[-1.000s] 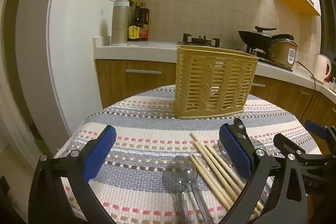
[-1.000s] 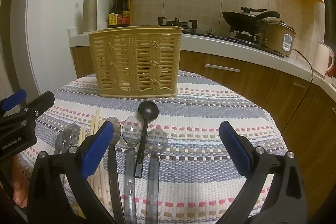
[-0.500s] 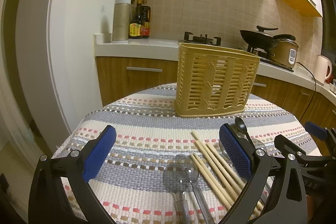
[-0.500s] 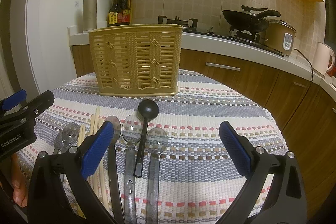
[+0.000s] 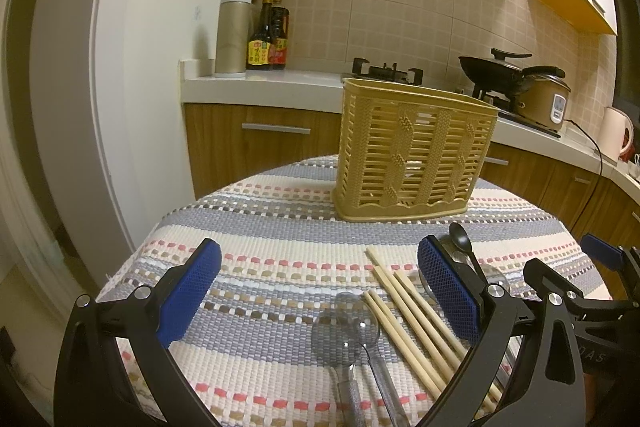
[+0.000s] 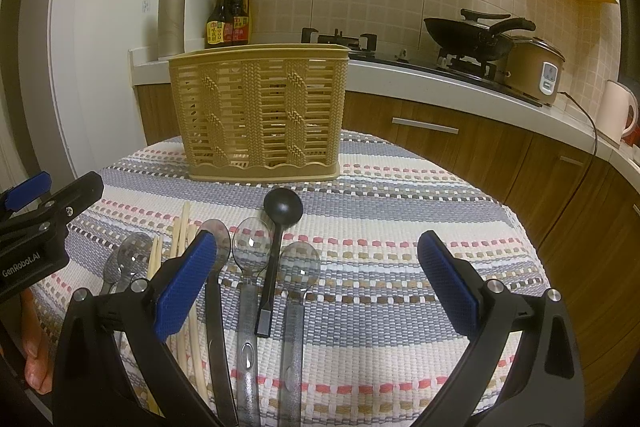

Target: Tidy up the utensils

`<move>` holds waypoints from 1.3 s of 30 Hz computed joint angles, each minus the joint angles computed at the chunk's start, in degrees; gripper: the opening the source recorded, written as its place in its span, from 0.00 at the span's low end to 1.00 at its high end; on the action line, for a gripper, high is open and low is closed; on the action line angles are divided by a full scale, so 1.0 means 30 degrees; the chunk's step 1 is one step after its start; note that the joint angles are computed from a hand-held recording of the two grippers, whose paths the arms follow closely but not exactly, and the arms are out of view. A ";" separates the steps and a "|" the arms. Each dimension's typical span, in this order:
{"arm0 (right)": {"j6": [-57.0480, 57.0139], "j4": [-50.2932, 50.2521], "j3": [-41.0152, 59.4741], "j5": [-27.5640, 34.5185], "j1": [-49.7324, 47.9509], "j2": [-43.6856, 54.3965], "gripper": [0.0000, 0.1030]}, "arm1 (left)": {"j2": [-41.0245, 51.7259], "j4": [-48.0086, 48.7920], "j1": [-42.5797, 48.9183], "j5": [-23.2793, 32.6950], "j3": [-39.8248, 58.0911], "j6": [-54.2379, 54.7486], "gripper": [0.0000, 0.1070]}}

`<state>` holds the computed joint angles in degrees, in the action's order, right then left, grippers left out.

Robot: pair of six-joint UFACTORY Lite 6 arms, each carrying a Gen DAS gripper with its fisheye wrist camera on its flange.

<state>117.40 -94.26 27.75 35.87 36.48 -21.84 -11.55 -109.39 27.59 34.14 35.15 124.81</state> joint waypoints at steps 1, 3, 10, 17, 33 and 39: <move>-0.0018 0.0011 0.0003 -0.0018 -0.0012 -0.0005 0.93 | 0.0036 0.0001 -0.0022 -0.0021 0.0028 -0.0027 0.89; -0.0004 0.0029 0.0011 0.0017 0.0015 0.0025 0.93 | 0.0131 0.0042 0.0032 0.0032 0.0081 -0.0063 0.89; 0.0198 -0.0031 -0.0055 0.0212 0.0074 0.0093 0.93 | 0.0422 0.0738 0.0359 0.0360 0.0308 -0.0773 0.89; 0.0524 0.0119 -0.0416 -0.1257 -0.1520 -0.0729 0.93 | 0.3455 0.8632 0.2575 0.2181 0.3903 -0.7105 0.86; -1.0316 0.9224 0.2477 -0.3813 -0.2125 0.1572 0.66 | 0.4474 2.0275 0.0355 0.0959 0.4784 -1.2158 0.54; -1.4060 1.2449 0.2469 -0.4774 -0.3750 0.1191 0.66 | 0.5059 2.1320 -0.1197 -0.0228 0.5510 -1.4006 0.54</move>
<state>75.22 -56.91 35.16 21.55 25.23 -18.26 3.62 -45.43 24.00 33.45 51.68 82.80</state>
